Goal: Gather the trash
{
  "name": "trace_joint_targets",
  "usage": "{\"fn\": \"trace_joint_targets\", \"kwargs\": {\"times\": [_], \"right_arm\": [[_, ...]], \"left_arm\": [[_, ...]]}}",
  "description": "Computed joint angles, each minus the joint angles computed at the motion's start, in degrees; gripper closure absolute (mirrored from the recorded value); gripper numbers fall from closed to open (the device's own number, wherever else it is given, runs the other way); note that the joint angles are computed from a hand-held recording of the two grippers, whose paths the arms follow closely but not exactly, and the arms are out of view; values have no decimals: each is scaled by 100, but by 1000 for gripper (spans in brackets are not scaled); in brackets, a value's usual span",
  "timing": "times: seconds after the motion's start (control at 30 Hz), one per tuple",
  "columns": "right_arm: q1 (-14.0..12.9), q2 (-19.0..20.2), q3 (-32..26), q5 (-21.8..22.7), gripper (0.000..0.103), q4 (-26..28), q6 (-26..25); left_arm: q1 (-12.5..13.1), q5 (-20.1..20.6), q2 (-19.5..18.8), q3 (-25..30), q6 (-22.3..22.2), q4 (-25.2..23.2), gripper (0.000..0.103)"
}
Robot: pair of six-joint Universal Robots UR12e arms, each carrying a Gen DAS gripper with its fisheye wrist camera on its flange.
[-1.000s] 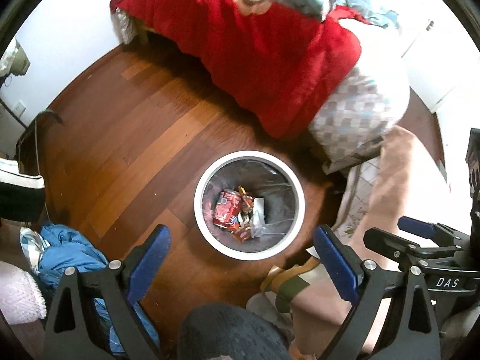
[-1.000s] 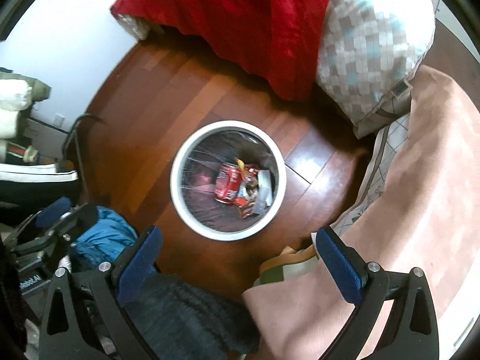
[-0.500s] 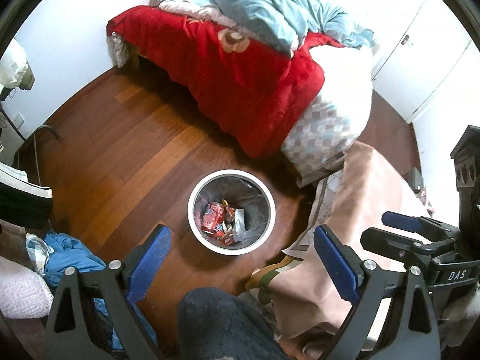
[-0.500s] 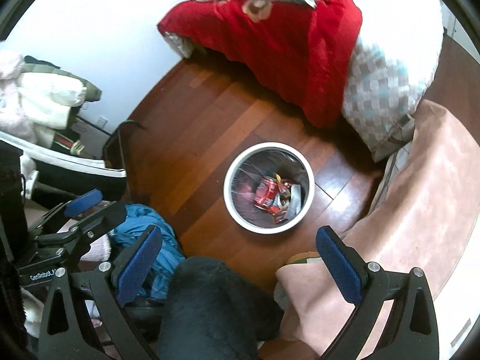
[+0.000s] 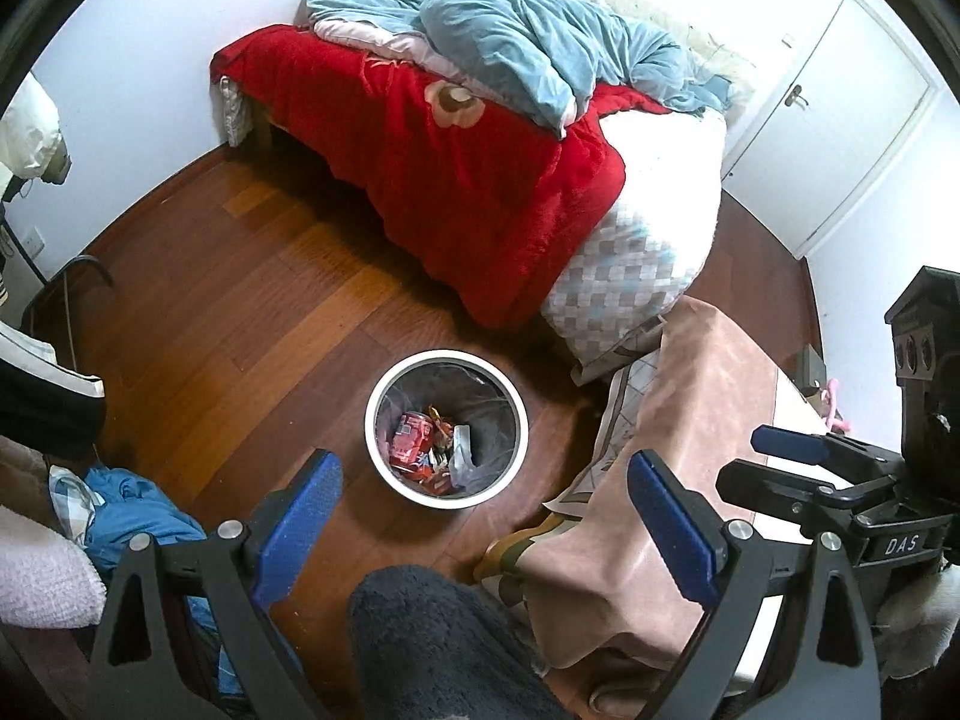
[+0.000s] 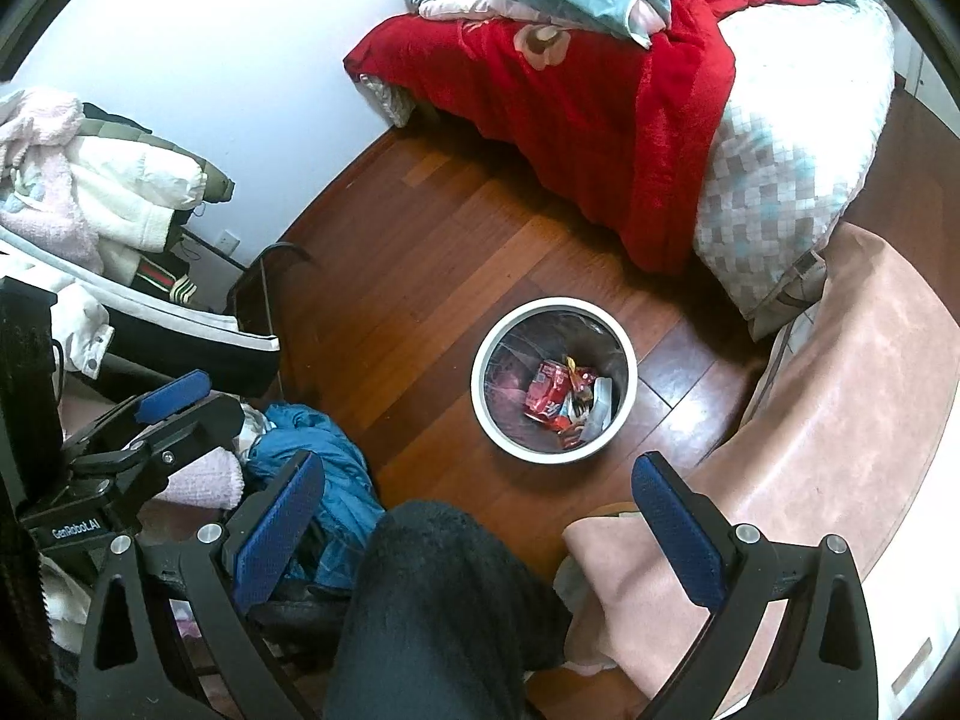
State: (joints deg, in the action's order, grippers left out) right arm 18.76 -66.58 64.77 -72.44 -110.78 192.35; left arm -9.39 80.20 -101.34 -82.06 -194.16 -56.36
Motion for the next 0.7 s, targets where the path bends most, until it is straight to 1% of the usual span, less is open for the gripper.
{"fn": "trace_joint_targets", "kwargs": {"times": [0.27,0.3,0.7], "right_arm": [[6,15,-43,31,0,80,-20],[3,14,-39,33,0,69,-5],[-4,10,-49,45,0,137,-68]], "left_arm": [[-4,-28,19,-15,-60,-51,5],[1,-61,18,-17,-55,-50,0],[21,-198,63,-30,-78,-43,0]]}}
